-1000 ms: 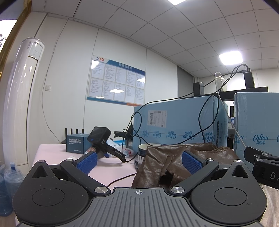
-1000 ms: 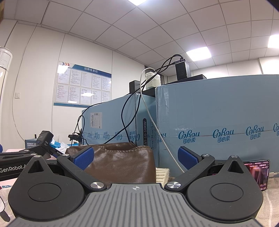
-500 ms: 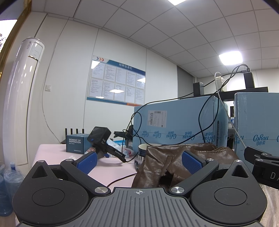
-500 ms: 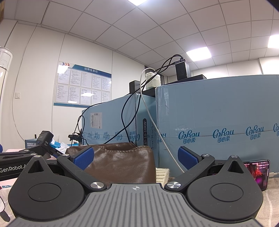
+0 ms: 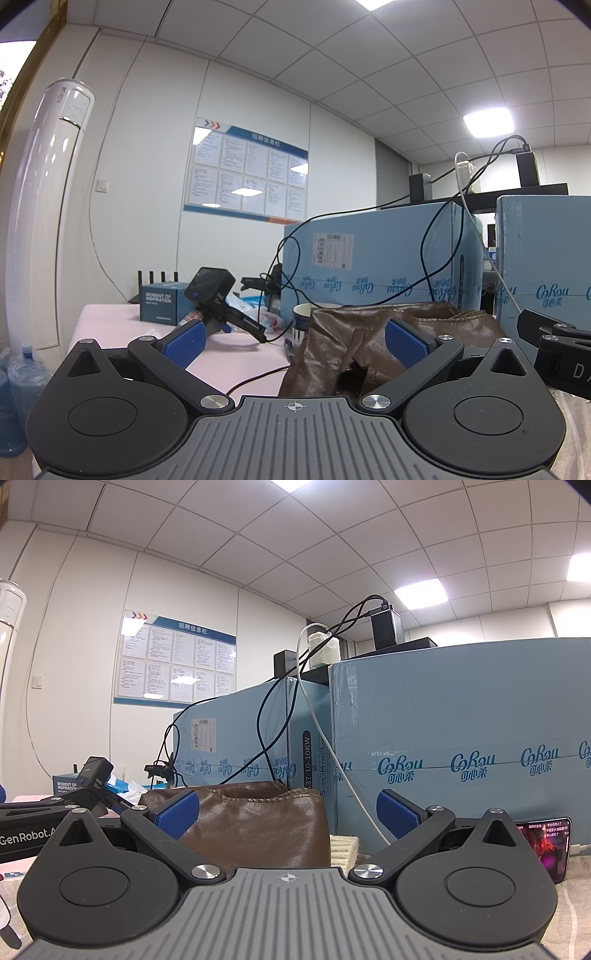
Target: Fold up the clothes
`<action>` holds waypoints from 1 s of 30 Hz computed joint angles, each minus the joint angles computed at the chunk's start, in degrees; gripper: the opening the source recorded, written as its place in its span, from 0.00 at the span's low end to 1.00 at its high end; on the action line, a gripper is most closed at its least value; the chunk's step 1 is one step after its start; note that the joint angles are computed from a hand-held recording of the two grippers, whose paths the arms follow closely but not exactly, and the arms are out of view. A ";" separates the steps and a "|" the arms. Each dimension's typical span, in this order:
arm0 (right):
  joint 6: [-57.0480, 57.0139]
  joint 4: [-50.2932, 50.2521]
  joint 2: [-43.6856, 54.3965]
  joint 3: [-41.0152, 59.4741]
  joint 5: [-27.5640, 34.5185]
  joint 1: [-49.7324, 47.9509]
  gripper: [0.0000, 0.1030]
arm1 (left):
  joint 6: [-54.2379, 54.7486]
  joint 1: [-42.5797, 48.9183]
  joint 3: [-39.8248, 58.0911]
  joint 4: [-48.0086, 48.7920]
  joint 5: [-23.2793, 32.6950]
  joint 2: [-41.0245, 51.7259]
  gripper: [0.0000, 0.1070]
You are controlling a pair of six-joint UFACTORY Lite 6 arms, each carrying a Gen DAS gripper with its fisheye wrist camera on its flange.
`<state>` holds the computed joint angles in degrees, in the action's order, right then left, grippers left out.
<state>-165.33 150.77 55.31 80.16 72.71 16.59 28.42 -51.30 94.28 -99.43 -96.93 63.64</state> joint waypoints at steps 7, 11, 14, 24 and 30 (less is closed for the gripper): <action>0.01 -0.01 0.02 0.02 0.01 -0.01 1.00 | -0.01 -0.06 -0.03 -0.02 0.03 -0.04 0.96; -0.08 0.03 0.16 0.10 0.34 -0.11 1.00 | -0.03 -0.06 -0.01 -0.02 0.04 -0.02 0.96; -0.17 0.08 0.29 0.16 0.66 -0.20 1.00 | -0.03 -0.06 -0.01 -0.02 0.04 -0.02 0.96; -3.41 3.52 -0.38 -2.38 3.78 0.67 1.00 | 0.19 -0.82 1.04 0.11 -1.95 1.14 0.96; -7.06 7.73 -0.78 -4.98 7.51 1.55 1.00 | -0.28 -1.38 1.75 -0.77 -3.65 1.75 0.96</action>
